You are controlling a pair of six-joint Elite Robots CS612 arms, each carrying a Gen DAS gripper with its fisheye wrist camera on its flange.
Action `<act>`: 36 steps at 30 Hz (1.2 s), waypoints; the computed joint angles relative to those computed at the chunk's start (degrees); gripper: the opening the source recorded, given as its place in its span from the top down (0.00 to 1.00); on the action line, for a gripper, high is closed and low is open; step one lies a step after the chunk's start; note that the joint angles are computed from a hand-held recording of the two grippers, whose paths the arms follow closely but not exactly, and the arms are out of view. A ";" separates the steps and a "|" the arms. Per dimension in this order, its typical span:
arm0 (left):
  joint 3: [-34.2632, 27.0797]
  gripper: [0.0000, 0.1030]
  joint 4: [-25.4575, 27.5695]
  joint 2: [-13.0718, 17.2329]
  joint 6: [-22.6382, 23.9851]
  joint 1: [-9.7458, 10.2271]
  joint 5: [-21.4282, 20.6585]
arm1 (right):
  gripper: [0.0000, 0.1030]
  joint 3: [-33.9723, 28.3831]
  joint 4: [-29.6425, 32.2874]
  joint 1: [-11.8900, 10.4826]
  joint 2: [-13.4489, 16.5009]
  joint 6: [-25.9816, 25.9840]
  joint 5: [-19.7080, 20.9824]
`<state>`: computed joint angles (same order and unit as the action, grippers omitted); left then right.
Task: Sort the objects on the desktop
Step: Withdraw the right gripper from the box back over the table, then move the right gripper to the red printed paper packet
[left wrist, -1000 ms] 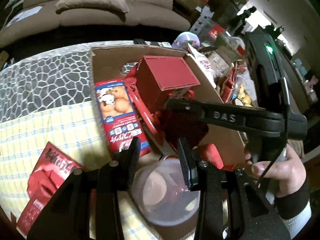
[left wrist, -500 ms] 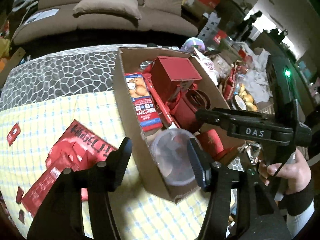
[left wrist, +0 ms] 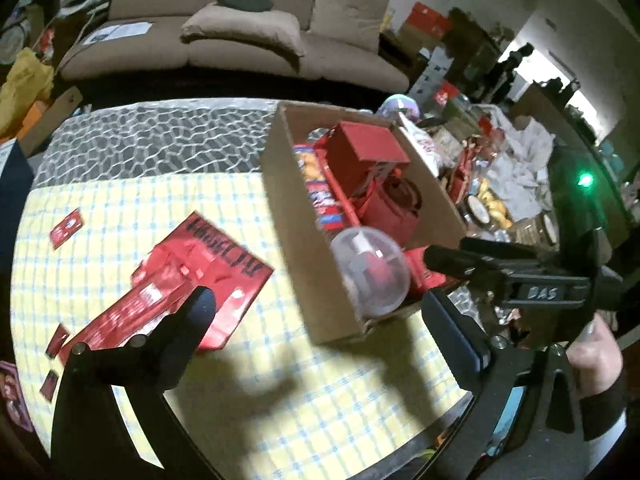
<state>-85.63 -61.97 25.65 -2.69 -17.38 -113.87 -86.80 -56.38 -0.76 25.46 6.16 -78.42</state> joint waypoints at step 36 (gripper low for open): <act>-13.61 0.00 5.76 4.60 6.53 7.10 11.14 | 0.00 -2.48 -1.13 9.79 1.90 0.00 -0.78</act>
<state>-99.24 -56.22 30.25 3.85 -10.27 -102.73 -89.28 -57.51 9.04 27.36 6.16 -79.20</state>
